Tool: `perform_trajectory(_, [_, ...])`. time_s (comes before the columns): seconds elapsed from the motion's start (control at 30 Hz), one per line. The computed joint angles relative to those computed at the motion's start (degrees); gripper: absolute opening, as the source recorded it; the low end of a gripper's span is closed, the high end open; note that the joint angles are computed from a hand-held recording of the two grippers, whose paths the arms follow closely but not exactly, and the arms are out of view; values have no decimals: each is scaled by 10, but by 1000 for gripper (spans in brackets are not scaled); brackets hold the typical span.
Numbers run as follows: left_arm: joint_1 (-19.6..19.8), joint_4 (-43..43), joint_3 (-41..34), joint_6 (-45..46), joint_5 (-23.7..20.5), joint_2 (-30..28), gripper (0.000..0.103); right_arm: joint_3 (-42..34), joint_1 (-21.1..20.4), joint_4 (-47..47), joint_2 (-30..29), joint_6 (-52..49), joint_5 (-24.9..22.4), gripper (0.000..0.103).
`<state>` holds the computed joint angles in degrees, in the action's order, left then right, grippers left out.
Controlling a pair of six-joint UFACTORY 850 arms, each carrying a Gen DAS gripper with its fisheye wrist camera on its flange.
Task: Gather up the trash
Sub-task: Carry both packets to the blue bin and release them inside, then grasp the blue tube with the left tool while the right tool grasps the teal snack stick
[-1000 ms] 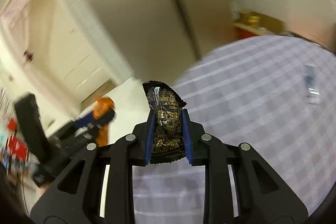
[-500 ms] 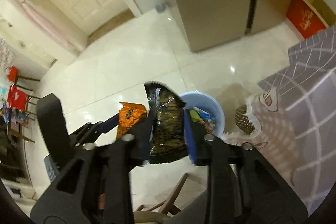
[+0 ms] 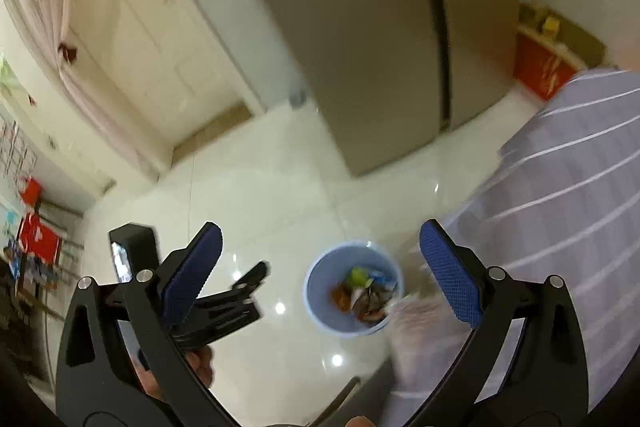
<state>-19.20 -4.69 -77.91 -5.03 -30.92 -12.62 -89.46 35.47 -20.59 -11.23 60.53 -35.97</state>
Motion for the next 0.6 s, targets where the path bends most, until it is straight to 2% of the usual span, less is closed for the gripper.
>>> perform_trajectory(0.13, [-34, 36, -21, -34, 12, 16, 93, 76, -17, -85, 91, 87, -11, 97])
perform_trajectory(0.4, [-116, 105, -80, -85, 12, 19, 96, 207, -60, -143, 233, 176, -47, 97])
perform_trajectory(0.6, [-168, 123, -113, -90, 8, 6, 96, 289, -86, -164, 326, 224, -80, 97])
